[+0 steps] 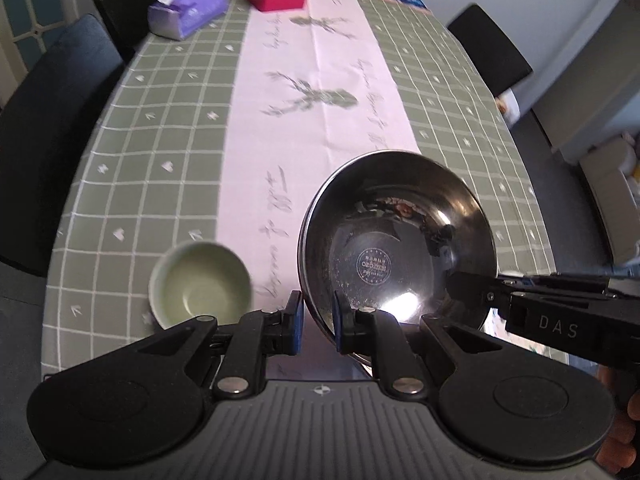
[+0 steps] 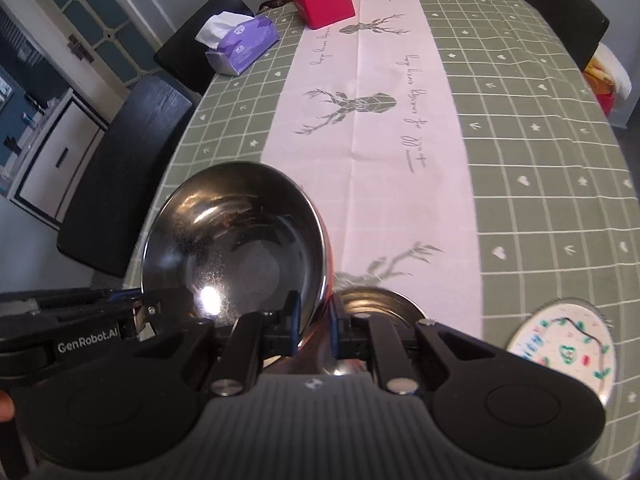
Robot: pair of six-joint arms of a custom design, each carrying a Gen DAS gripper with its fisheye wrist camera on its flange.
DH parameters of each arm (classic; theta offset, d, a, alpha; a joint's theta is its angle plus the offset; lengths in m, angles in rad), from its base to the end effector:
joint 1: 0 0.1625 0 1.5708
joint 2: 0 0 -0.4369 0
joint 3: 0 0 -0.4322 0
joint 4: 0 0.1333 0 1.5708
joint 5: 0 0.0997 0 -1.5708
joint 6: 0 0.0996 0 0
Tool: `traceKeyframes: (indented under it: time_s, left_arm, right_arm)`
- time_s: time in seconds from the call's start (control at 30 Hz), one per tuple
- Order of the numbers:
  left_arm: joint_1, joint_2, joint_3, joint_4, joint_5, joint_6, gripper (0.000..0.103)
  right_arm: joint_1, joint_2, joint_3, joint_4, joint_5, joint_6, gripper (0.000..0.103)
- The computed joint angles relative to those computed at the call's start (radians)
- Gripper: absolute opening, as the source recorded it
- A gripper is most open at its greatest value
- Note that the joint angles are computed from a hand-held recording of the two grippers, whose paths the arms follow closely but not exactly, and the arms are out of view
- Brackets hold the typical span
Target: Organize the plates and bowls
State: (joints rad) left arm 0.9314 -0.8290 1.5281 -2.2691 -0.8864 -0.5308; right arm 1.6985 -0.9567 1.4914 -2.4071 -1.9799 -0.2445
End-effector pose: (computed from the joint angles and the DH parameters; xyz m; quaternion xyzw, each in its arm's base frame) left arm -0.2755 -0.6994 0.1292 0.0513 0.9406 -0.1850 0.2799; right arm 0.1879 -0.7280 0.2417 0.1491 -0.9570 0.1351 0.2091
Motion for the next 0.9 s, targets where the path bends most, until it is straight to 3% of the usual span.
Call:
traceKeyframes:
  time_s: [0.33,0.6,0.9]
  left_arm:
    - [-0.023,0.062,-0.050,0.132,-0.073,-0.024,0.017]
    - [-0.017,0.095,-0.087,0.197,-0.066,-0.055,0.017]
    - [0.001,0.139,-0.131,0.254,-0.067,-0.076,0.017]
  right_arm:
    - [-0.044,-0.081,0.062,0.056,-0.042,-0.028,0.011]
    - [-0.063,-0.063,0.053,0.071,-0.044,-0.027,0.010]
    - [-0.068,-0.017,0.027,0.081,-0.103,-0.034,0.010]
